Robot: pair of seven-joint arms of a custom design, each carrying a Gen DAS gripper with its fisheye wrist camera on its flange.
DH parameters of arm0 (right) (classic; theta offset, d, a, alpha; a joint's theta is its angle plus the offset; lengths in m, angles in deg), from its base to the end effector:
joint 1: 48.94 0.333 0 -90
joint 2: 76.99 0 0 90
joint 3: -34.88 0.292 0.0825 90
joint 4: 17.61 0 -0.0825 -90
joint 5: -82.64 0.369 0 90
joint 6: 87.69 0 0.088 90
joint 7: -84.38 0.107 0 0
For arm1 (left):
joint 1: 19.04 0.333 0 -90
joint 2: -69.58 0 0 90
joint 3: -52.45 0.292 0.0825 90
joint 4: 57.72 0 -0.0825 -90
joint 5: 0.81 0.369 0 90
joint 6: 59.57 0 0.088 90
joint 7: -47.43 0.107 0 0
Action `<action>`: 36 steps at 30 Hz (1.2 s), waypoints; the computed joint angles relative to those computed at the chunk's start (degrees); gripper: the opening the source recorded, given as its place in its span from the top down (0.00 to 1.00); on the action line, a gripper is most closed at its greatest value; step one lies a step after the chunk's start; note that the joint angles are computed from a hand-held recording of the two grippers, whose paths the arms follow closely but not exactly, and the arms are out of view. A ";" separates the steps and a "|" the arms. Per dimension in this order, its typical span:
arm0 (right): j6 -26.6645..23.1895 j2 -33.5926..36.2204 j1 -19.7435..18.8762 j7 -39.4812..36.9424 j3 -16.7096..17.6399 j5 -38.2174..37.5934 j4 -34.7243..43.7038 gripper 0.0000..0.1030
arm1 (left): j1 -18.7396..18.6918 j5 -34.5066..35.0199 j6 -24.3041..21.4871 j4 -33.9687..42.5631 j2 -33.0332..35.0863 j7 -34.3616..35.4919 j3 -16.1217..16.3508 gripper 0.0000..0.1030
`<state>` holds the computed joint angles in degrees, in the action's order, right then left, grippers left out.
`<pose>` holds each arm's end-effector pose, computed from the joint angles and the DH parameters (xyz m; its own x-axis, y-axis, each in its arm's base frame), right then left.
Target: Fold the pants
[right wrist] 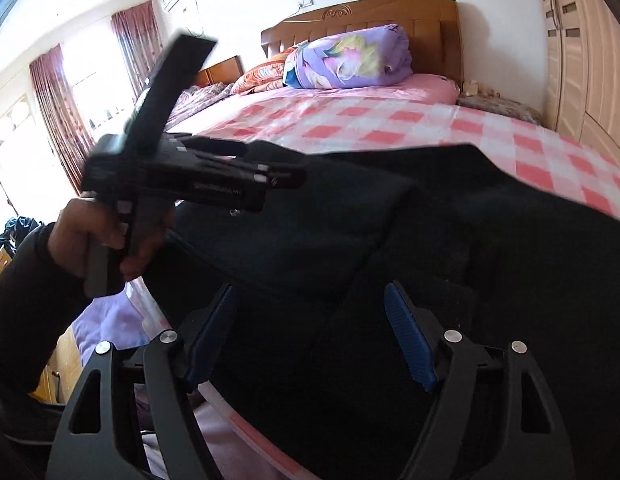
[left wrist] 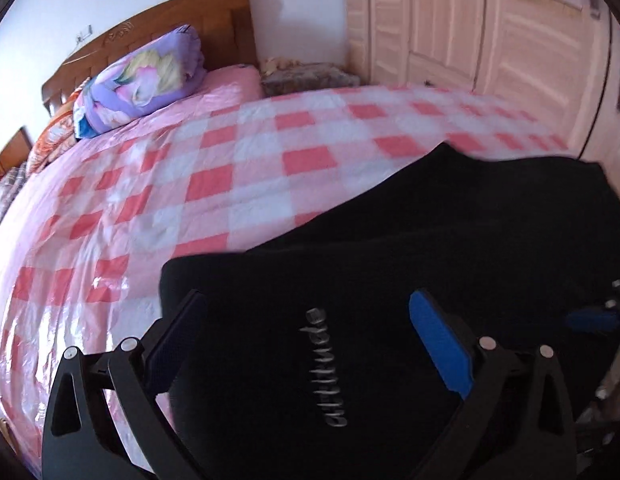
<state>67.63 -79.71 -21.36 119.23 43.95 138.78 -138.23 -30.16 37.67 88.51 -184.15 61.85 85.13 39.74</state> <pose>0.4669 0.3122 0.4834 0.7812 -0.5894 -0.2057 -0.5152 -0.4226 -0.7457 0.4822 -0.2287 0.4730 0.0400 -0.9940 -0.1015 -0.7683 0.0343 -0.6391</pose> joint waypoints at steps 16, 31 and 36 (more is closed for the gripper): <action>1.36 -0.85 -0.59 3.05 0.65 -1.79 -2.37 0.14 | 2.90 -0.72 -7.61 -0.34 -2.07 -10.28 0.10 0.01; 11.00 -11.82 -7.48 12.20 -5.10 -3.44 -13.81 0.15 | -5.60 4.27 -9.85 6.72 0.32 -11.01 -4.87 0.02; 7.15 -12.36 -8.90 11.84 -9.57 -5.51 -15.66 0.25 | -7.94 6.25 -14.37 9.06 5.23 -12.42 -4.66 0.01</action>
<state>74.78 -92.07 -30.26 131.07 34.38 133.27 -153.89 -38.10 43.92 74.14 -175.09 67.08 72.71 35.08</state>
